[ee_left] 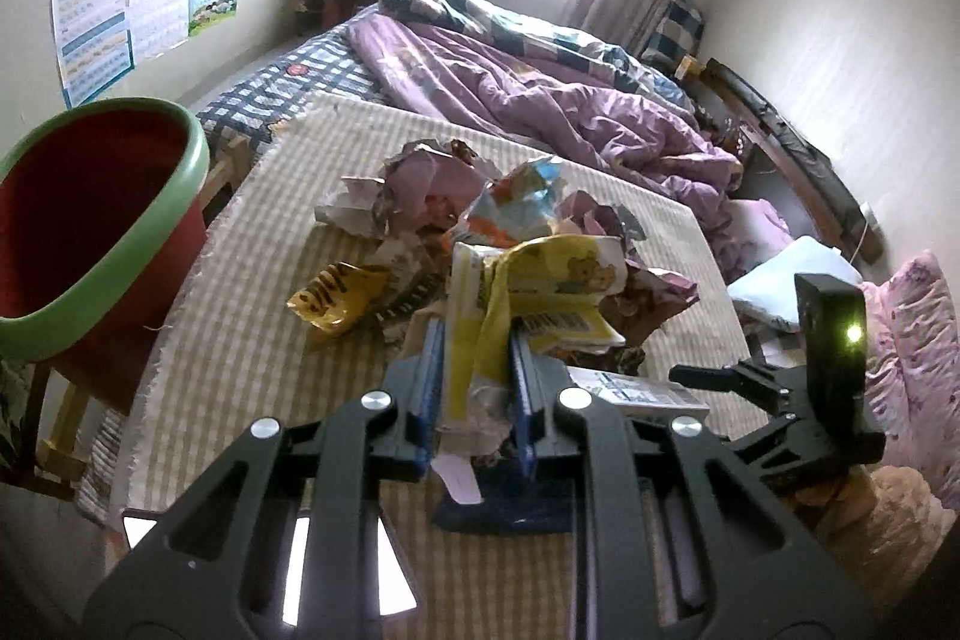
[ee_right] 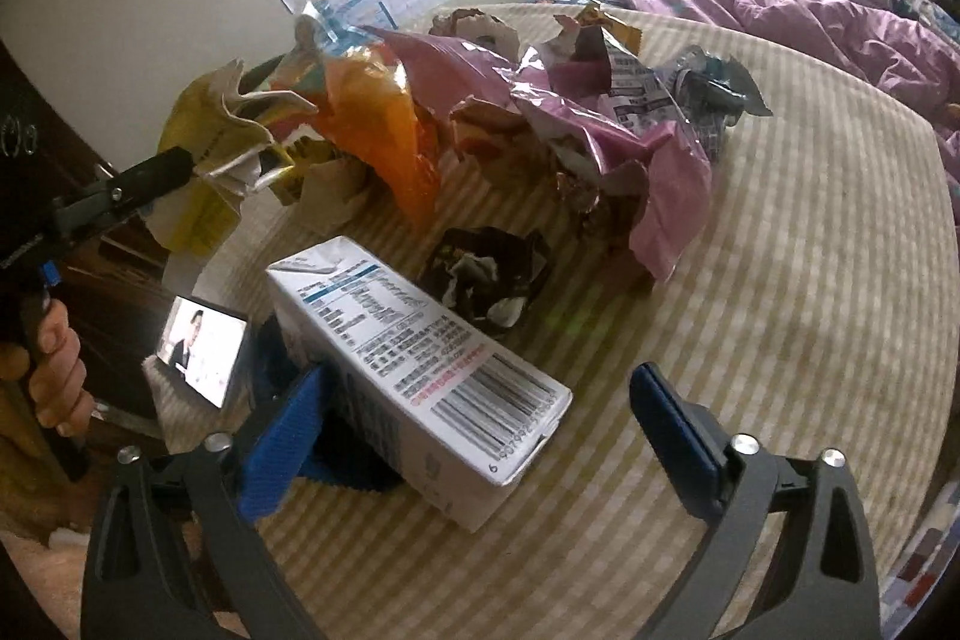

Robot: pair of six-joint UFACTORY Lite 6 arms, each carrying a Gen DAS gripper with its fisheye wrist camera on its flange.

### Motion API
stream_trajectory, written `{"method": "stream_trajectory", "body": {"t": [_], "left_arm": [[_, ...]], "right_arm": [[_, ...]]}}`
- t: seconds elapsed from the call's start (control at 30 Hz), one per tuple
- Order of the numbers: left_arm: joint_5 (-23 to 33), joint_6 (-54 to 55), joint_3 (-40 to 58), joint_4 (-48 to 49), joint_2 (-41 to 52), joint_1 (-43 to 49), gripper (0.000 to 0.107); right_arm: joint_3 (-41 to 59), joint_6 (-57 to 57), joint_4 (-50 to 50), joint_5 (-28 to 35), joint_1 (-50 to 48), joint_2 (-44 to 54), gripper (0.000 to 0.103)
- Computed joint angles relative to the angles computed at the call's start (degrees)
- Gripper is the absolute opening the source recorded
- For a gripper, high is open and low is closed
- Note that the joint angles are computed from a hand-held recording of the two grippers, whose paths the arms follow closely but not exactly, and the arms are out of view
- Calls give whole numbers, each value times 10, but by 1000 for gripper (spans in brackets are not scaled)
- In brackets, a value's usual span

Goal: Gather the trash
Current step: 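Grasp a yellow wrapper with the left tool while the right tool grasps the white milk carton, then carry the yellow wrapper and milk carton to the red bucket and release both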

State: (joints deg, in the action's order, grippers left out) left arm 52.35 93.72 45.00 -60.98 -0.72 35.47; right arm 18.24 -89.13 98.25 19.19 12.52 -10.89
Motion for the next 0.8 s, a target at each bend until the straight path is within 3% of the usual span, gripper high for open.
{"method": "stream_trajectory", "body": {"t": [0.07, 0.23, 0.33, 0.5, 0.6, 0.7, 0.8], "left_arm": [[5, 6, -1, 0, 1, 10, 20], [12, 3, 5, -3, 5, 16, 20], [24, 7, 12, -6, 3, 28, 20], [48, 11, 52, -16, 17, 64, 20], [50, 7, 91, -22, 40, 94, 20], [40, 5, 130, -27, 72, 123, 20], [29, -5, 170, -25, 110, 145, 20]], "right_arm": [[-2, 8, -20, 26, -19, -1, 64], [-19, 44, -56, 38, -28, -43, 53], [-33, 127, -118, 16, -6, -112, 44], [-37, 349, -306, -15, 28, -239, 40], [-33, 423, -357, -21, 34, -296, 40], [-10, 459, -358, -61, 65, -301, 40], [29, 401, -266, -101, 102, -271, 40]]}}
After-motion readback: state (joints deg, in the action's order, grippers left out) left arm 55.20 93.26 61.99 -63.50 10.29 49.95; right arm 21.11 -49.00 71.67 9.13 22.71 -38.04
